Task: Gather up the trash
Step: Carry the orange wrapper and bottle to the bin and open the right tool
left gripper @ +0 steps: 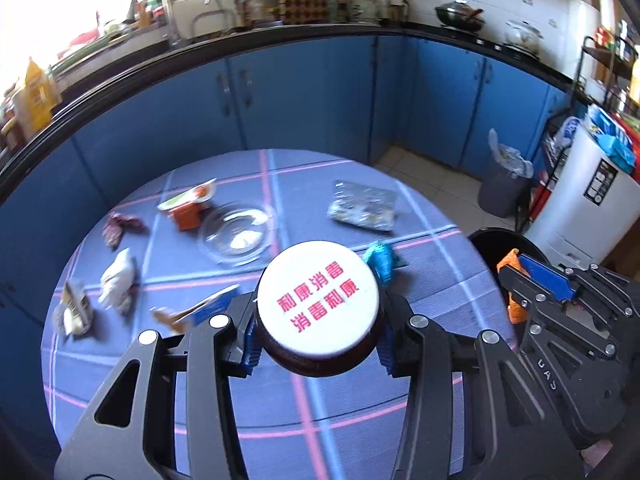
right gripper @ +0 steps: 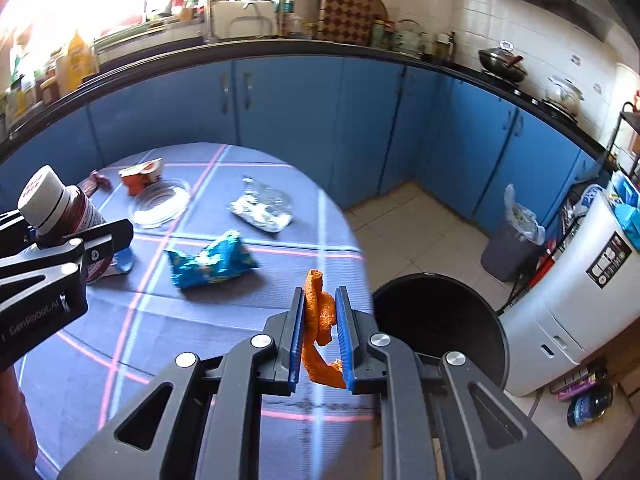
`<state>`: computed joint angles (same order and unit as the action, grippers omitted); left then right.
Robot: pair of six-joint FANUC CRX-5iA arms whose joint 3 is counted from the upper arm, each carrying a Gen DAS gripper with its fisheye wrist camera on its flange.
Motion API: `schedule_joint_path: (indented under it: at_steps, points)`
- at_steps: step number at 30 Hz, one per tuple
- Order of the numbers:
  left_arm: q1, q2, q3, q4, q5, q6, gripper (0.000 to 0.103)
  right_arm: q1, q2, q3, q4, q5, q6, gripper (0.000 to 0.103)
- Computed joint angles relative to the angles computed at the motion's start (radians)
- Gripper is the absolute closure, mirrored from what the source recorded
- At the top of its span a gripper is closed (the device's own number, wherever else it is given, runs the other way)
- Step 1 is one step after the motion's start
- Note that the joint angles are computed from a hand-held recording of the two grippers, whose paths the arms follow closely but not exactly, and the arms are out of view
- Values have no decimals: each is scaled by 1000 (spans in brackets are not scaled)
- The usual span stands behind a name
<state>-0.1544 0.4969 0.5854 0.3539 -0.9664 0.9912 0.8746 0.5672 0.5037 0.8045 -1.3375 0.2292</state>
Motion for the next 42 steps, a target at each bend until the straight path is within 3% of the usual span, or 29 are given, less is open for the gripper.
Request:
schedule_joint_path:
  at_steps: [14,31,33,35,36,37,39,42]
  points:
    - [-130,101,159,-9,-41,-20,57,-56,-164,-255,39,18,-149,88]
    - [-222,274,437,-34,-137,23,57,-123,-249,-381,26,64,-208,85]
    - [-226,286,457,-36,-146,26,57,-127,-240,-370,5,56,-200,77]
    - [-230,297,475,-36,-153,29,57,-130,-231,-361,0,34,-195,51]
    - [-231,302,483,-37,-155,30,57,-129,-232,-370,15,32,-203,25]
    - [-233,310,498,-38,-163,33,57,-124,-232,-382,42,25,-218,17]
    - [-236,330,532,-42,-183,42,57,-112,-222,-394,103,-15,-239,14]
    - [-240,353,573,-51,-208,48,57,-113,-212,-383,100,-39,-234,14]
